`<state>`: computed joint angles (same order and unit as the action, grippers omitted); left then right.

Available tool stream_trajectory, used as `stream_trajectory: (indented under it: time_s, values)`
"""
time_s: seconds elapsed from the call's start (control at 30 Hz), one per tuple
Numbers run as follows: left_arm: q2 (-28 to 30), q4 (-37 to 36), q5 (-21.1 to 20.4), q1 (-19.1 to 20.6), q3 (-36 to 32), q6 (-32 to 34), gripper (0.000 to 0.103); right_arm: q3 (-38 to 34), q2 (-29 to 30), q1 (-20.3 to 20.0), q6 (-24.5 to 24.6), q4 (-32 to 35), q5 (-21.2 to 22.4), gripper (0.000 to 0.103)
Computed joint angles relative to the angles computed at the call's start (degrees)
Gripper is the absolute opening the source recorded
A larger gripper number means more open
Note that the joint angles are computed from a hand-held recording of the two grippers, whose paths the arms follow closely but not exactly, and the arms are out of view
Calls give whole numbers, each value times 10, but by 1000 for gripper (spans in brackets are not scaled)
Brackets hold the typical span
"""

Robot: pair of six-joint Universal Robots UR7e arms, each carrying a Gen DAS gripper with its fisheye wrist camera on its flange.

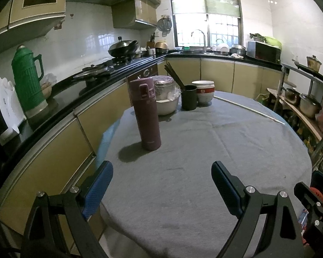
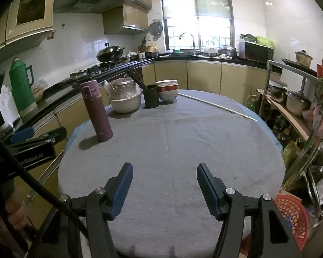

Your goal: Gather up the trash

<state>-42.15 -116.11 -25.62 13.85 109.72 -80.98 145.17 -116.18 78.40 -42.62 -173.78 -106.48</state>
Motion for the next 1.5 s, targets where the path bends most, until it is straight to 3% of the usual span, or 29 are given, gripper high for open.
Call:
stream_trajectory:
  time_s: [0.7, 1.13, 1.5]
  values:
    - [-27, 20, -1, 12, 28, -27, 93, 0, 55, 38, 14, -32, -38, 65]
    - [-16, 65, -3, 8, 4, -46, 93, -1, 35, 7, 9, -10, 0, 65]
    - [13, 47, 8, 9, -29, 0, 93, -13, 24, -23, 7, -7, 22, 65]
